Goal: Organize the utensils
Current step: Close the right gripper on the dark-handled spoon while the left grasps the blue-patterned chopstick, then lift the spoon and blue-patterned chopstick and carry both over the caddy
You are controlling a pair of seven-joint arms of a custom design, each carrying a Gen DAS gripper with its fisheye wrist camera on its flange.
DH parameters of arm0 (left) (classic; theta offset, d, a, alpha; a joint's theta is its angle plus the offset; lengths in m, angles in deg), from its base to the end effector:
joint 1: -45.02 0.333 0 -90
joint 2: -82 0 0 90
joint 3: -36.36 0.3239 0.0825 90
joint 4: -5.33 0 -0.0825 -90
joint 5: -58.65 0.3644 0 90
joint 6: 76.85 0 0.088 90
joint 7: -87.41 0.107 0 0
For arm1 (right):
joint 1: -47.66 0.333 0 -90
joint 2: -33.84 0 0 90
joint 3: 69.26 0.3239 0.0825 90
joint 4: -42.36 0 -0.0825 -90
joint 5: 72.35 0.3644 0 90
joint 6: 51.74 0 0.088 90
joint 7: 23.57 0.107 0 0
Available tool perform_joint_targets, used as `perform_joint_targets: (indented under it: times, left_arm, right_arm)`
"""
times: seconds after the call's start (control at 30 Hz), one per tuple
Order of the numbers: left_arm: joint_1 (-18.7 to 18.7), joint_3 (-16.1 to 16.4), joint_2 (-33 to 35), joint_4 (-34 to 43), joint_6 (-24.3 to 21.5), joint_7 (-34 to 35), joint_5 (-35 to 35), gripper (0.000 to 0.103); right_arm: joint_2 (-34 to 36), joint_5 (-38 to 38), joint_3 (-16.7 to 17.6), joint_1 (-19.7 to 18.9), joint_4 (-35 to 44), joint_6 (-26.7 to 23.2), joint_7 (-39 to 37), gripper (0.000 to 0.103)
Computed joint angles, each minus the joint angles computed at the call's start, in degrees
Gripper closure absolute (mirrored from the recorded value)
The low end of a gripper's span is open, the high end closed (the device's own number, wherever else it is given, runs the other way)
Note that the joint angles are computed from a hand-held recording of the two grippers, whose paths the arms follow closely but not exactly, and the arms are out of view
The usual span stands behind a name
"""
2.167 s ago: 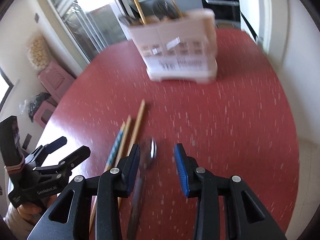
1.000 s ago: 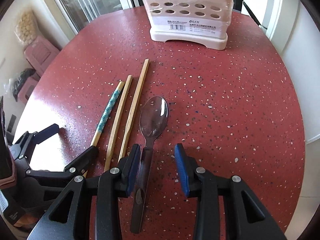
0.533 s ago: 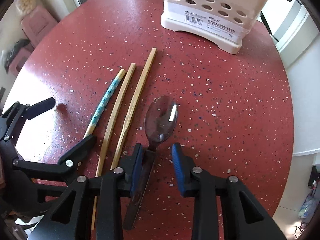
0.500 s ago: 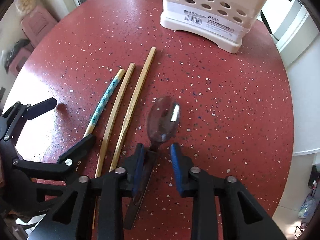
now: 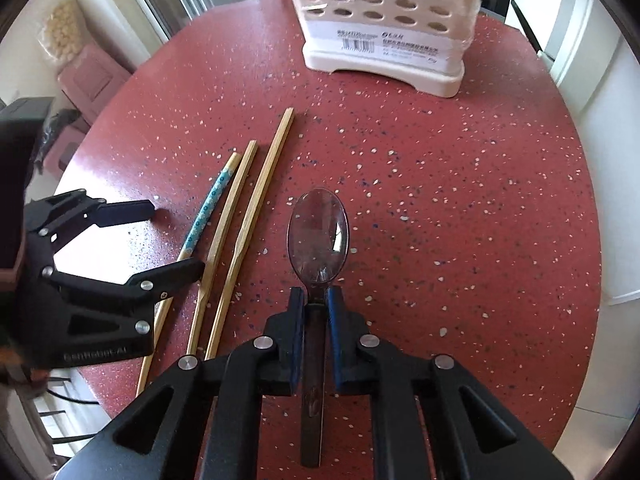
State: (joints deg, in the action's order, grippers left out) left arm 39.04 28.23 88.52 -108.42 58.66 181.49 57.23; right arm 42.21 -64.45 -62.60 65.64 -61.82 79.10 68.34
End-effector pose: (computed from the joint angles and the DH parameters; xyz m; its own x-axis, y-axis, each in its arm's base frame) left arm 0.5707 -0.1412 0.4536 -0.2970 -0.9547 0.0186 -0.9221 0.2816 -0.2654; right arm 0.5583 0.2556 0.5047 0.3329 -0.9303 -0.1539 -0.9122 -0.2763 -0.3025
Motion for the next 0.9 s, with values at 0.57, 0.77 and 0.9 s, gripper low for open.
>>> perform_joint_targets:
  times: [0.57,0.77,0.9]
  left_arm:
    - [0.0,-0.6,-4.7,-8.2,13.9,2.4,-7.7,0.066]
    - [0.9,-0.3,-7.9,-11.5,24.8,5.2,-20.7,0.066]
    - [0.5,-0.3,-8.2,-10.6,28.8,7.7,-27.1,0.066]
  right_arm:
    - [-4.8,5.3,-0.8,-0.9,-5.0,7.2,-3.8,0.091]
    - [-7.3,6.9,-1.1,-0.4,-6.7,10.4,-4.1,0.09]
    - [-7.7,8.0,-1.3,-0.3,-6.2,12.2,-4.4,0.09]
